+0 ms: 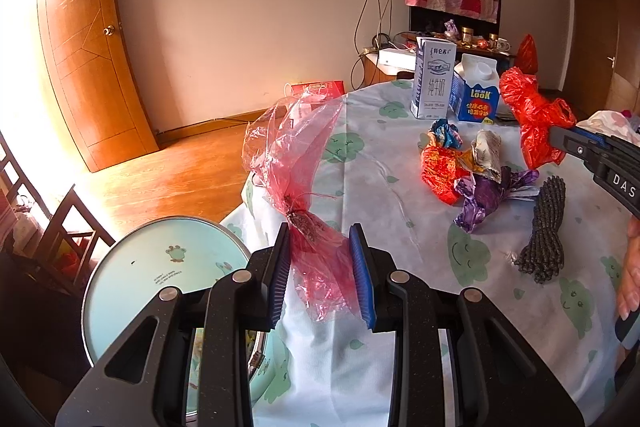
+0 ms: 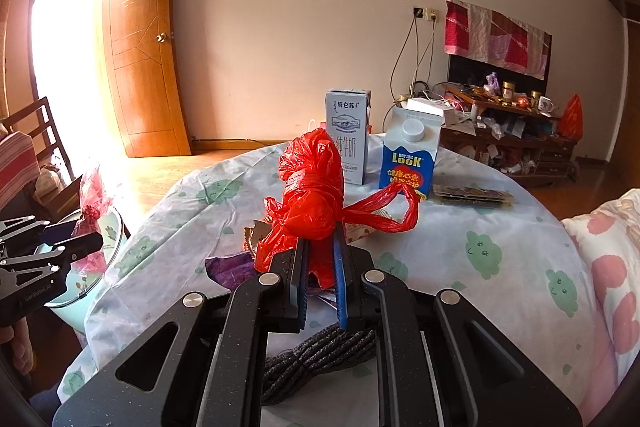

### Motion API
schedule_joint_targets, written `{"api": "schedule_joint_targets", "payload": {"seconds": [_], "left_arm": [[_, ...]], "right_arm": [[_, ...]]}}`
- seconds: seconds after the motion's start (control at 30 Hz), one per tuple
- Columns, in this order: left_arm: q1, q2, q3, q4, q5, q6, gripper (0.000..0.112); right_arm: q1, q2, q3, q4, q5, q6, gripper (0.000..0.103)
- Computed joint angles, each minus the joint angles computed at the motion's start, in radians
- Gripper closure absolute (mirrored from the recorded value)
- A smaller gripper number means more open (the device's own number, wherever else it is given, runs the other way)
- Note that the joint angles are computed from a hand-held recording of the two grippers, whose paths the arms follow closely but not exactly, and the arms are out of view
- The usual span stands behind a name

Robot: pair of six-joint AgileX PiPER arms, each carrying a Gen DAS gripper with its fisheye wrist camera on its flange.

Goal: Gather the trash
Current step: 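Carry the pink bag over the bin with the left tool while the right tool carries the red bag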

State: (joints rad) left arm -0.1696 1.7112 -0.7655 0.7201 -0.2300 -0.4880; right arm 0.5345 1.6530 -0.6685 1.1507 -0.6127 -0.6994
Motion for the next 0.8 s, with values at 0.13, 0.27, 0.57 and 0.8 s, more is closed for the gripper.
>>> {"api": "schedule_joint_targets", "payload": {"seconds": [0.13, 0.27, 0.57, 0.8], "left_arm": [[0.027, -0.012, 0.016, -0.039, -0.009, 0.05, 0.083], [0.069, -0.015, 0.017, -0.021, -0.011, 0.042, 0.083], [0.156, -0.011, 0.02, 0.038, -0.019, 0.018, 0.083], [0.219, -0.015, 0.012, 0.103, -0.021, -0.04, 0.083]], "right_arm": [[0.001, 0.021, -0.023, -0.044, 0.006, 0.017, 0.091], [0.014, 0.043, -0.047, -0.079, 0.006, 0.037, 0.091], [0.056, 0.101, -0.144, -0.079, 0.027, -0.016, 0.091], [0.07, 0.162, -0.229, -0.102, 0.058, -0.03, 0.091]]}}
